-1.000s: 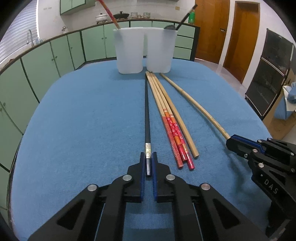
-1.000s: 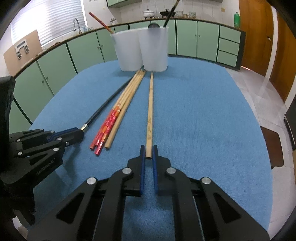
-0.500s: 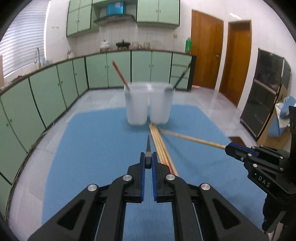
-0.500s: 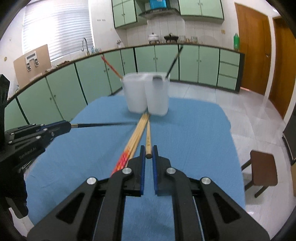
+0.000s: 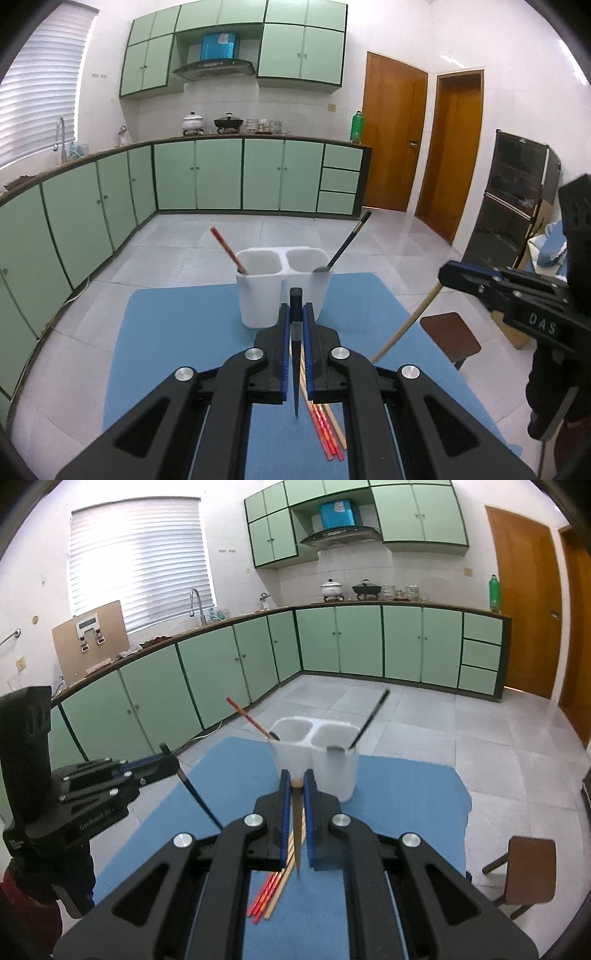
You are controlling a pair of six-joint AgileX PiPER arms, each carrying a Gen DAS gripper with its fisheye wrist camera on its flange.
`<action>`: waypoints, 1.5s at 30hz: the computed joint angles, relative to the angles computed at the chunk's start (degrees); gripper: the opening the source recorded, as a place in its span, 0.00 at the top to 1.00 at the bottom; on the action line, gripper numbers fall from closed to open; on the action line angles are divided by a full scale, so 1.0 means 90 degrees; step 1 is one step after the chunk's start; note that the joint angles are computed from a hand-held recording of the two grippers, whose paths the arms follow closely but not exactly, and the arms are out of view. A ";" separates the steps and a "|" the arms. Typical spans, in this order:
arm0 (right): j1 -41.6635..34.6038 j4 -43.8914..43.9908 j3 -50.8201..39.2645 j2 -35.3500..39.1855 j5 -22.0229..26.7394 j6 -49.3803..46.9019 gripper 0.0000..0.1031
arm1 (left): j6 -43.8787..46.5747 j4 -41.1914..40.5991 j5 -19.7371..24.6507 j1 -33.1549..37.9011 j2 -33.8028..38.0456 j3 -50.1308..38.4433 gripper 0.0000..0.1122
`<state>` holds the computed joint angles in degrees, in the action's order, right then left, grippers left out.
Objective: Organize utensils
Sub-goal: 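Lift both held chopsticks and carry them over the white holder, then open both tools to drop the chopsticks into the white holder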
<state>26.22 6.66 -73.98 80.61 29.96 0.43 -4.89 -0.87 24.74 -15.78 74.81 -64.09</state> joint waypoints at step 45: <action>-0.0437 -0.1401 -0.4166 0.3017 0.0635 0.0903 0.59 | 0.0438 -0.0176 -0.0149 0.0637 0.2908 -0.3455 0.55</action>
<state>22.29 -5.95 -111.48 107.76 35.68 8.55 -0.94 -2.45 23.40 -10.05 100.98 -95.19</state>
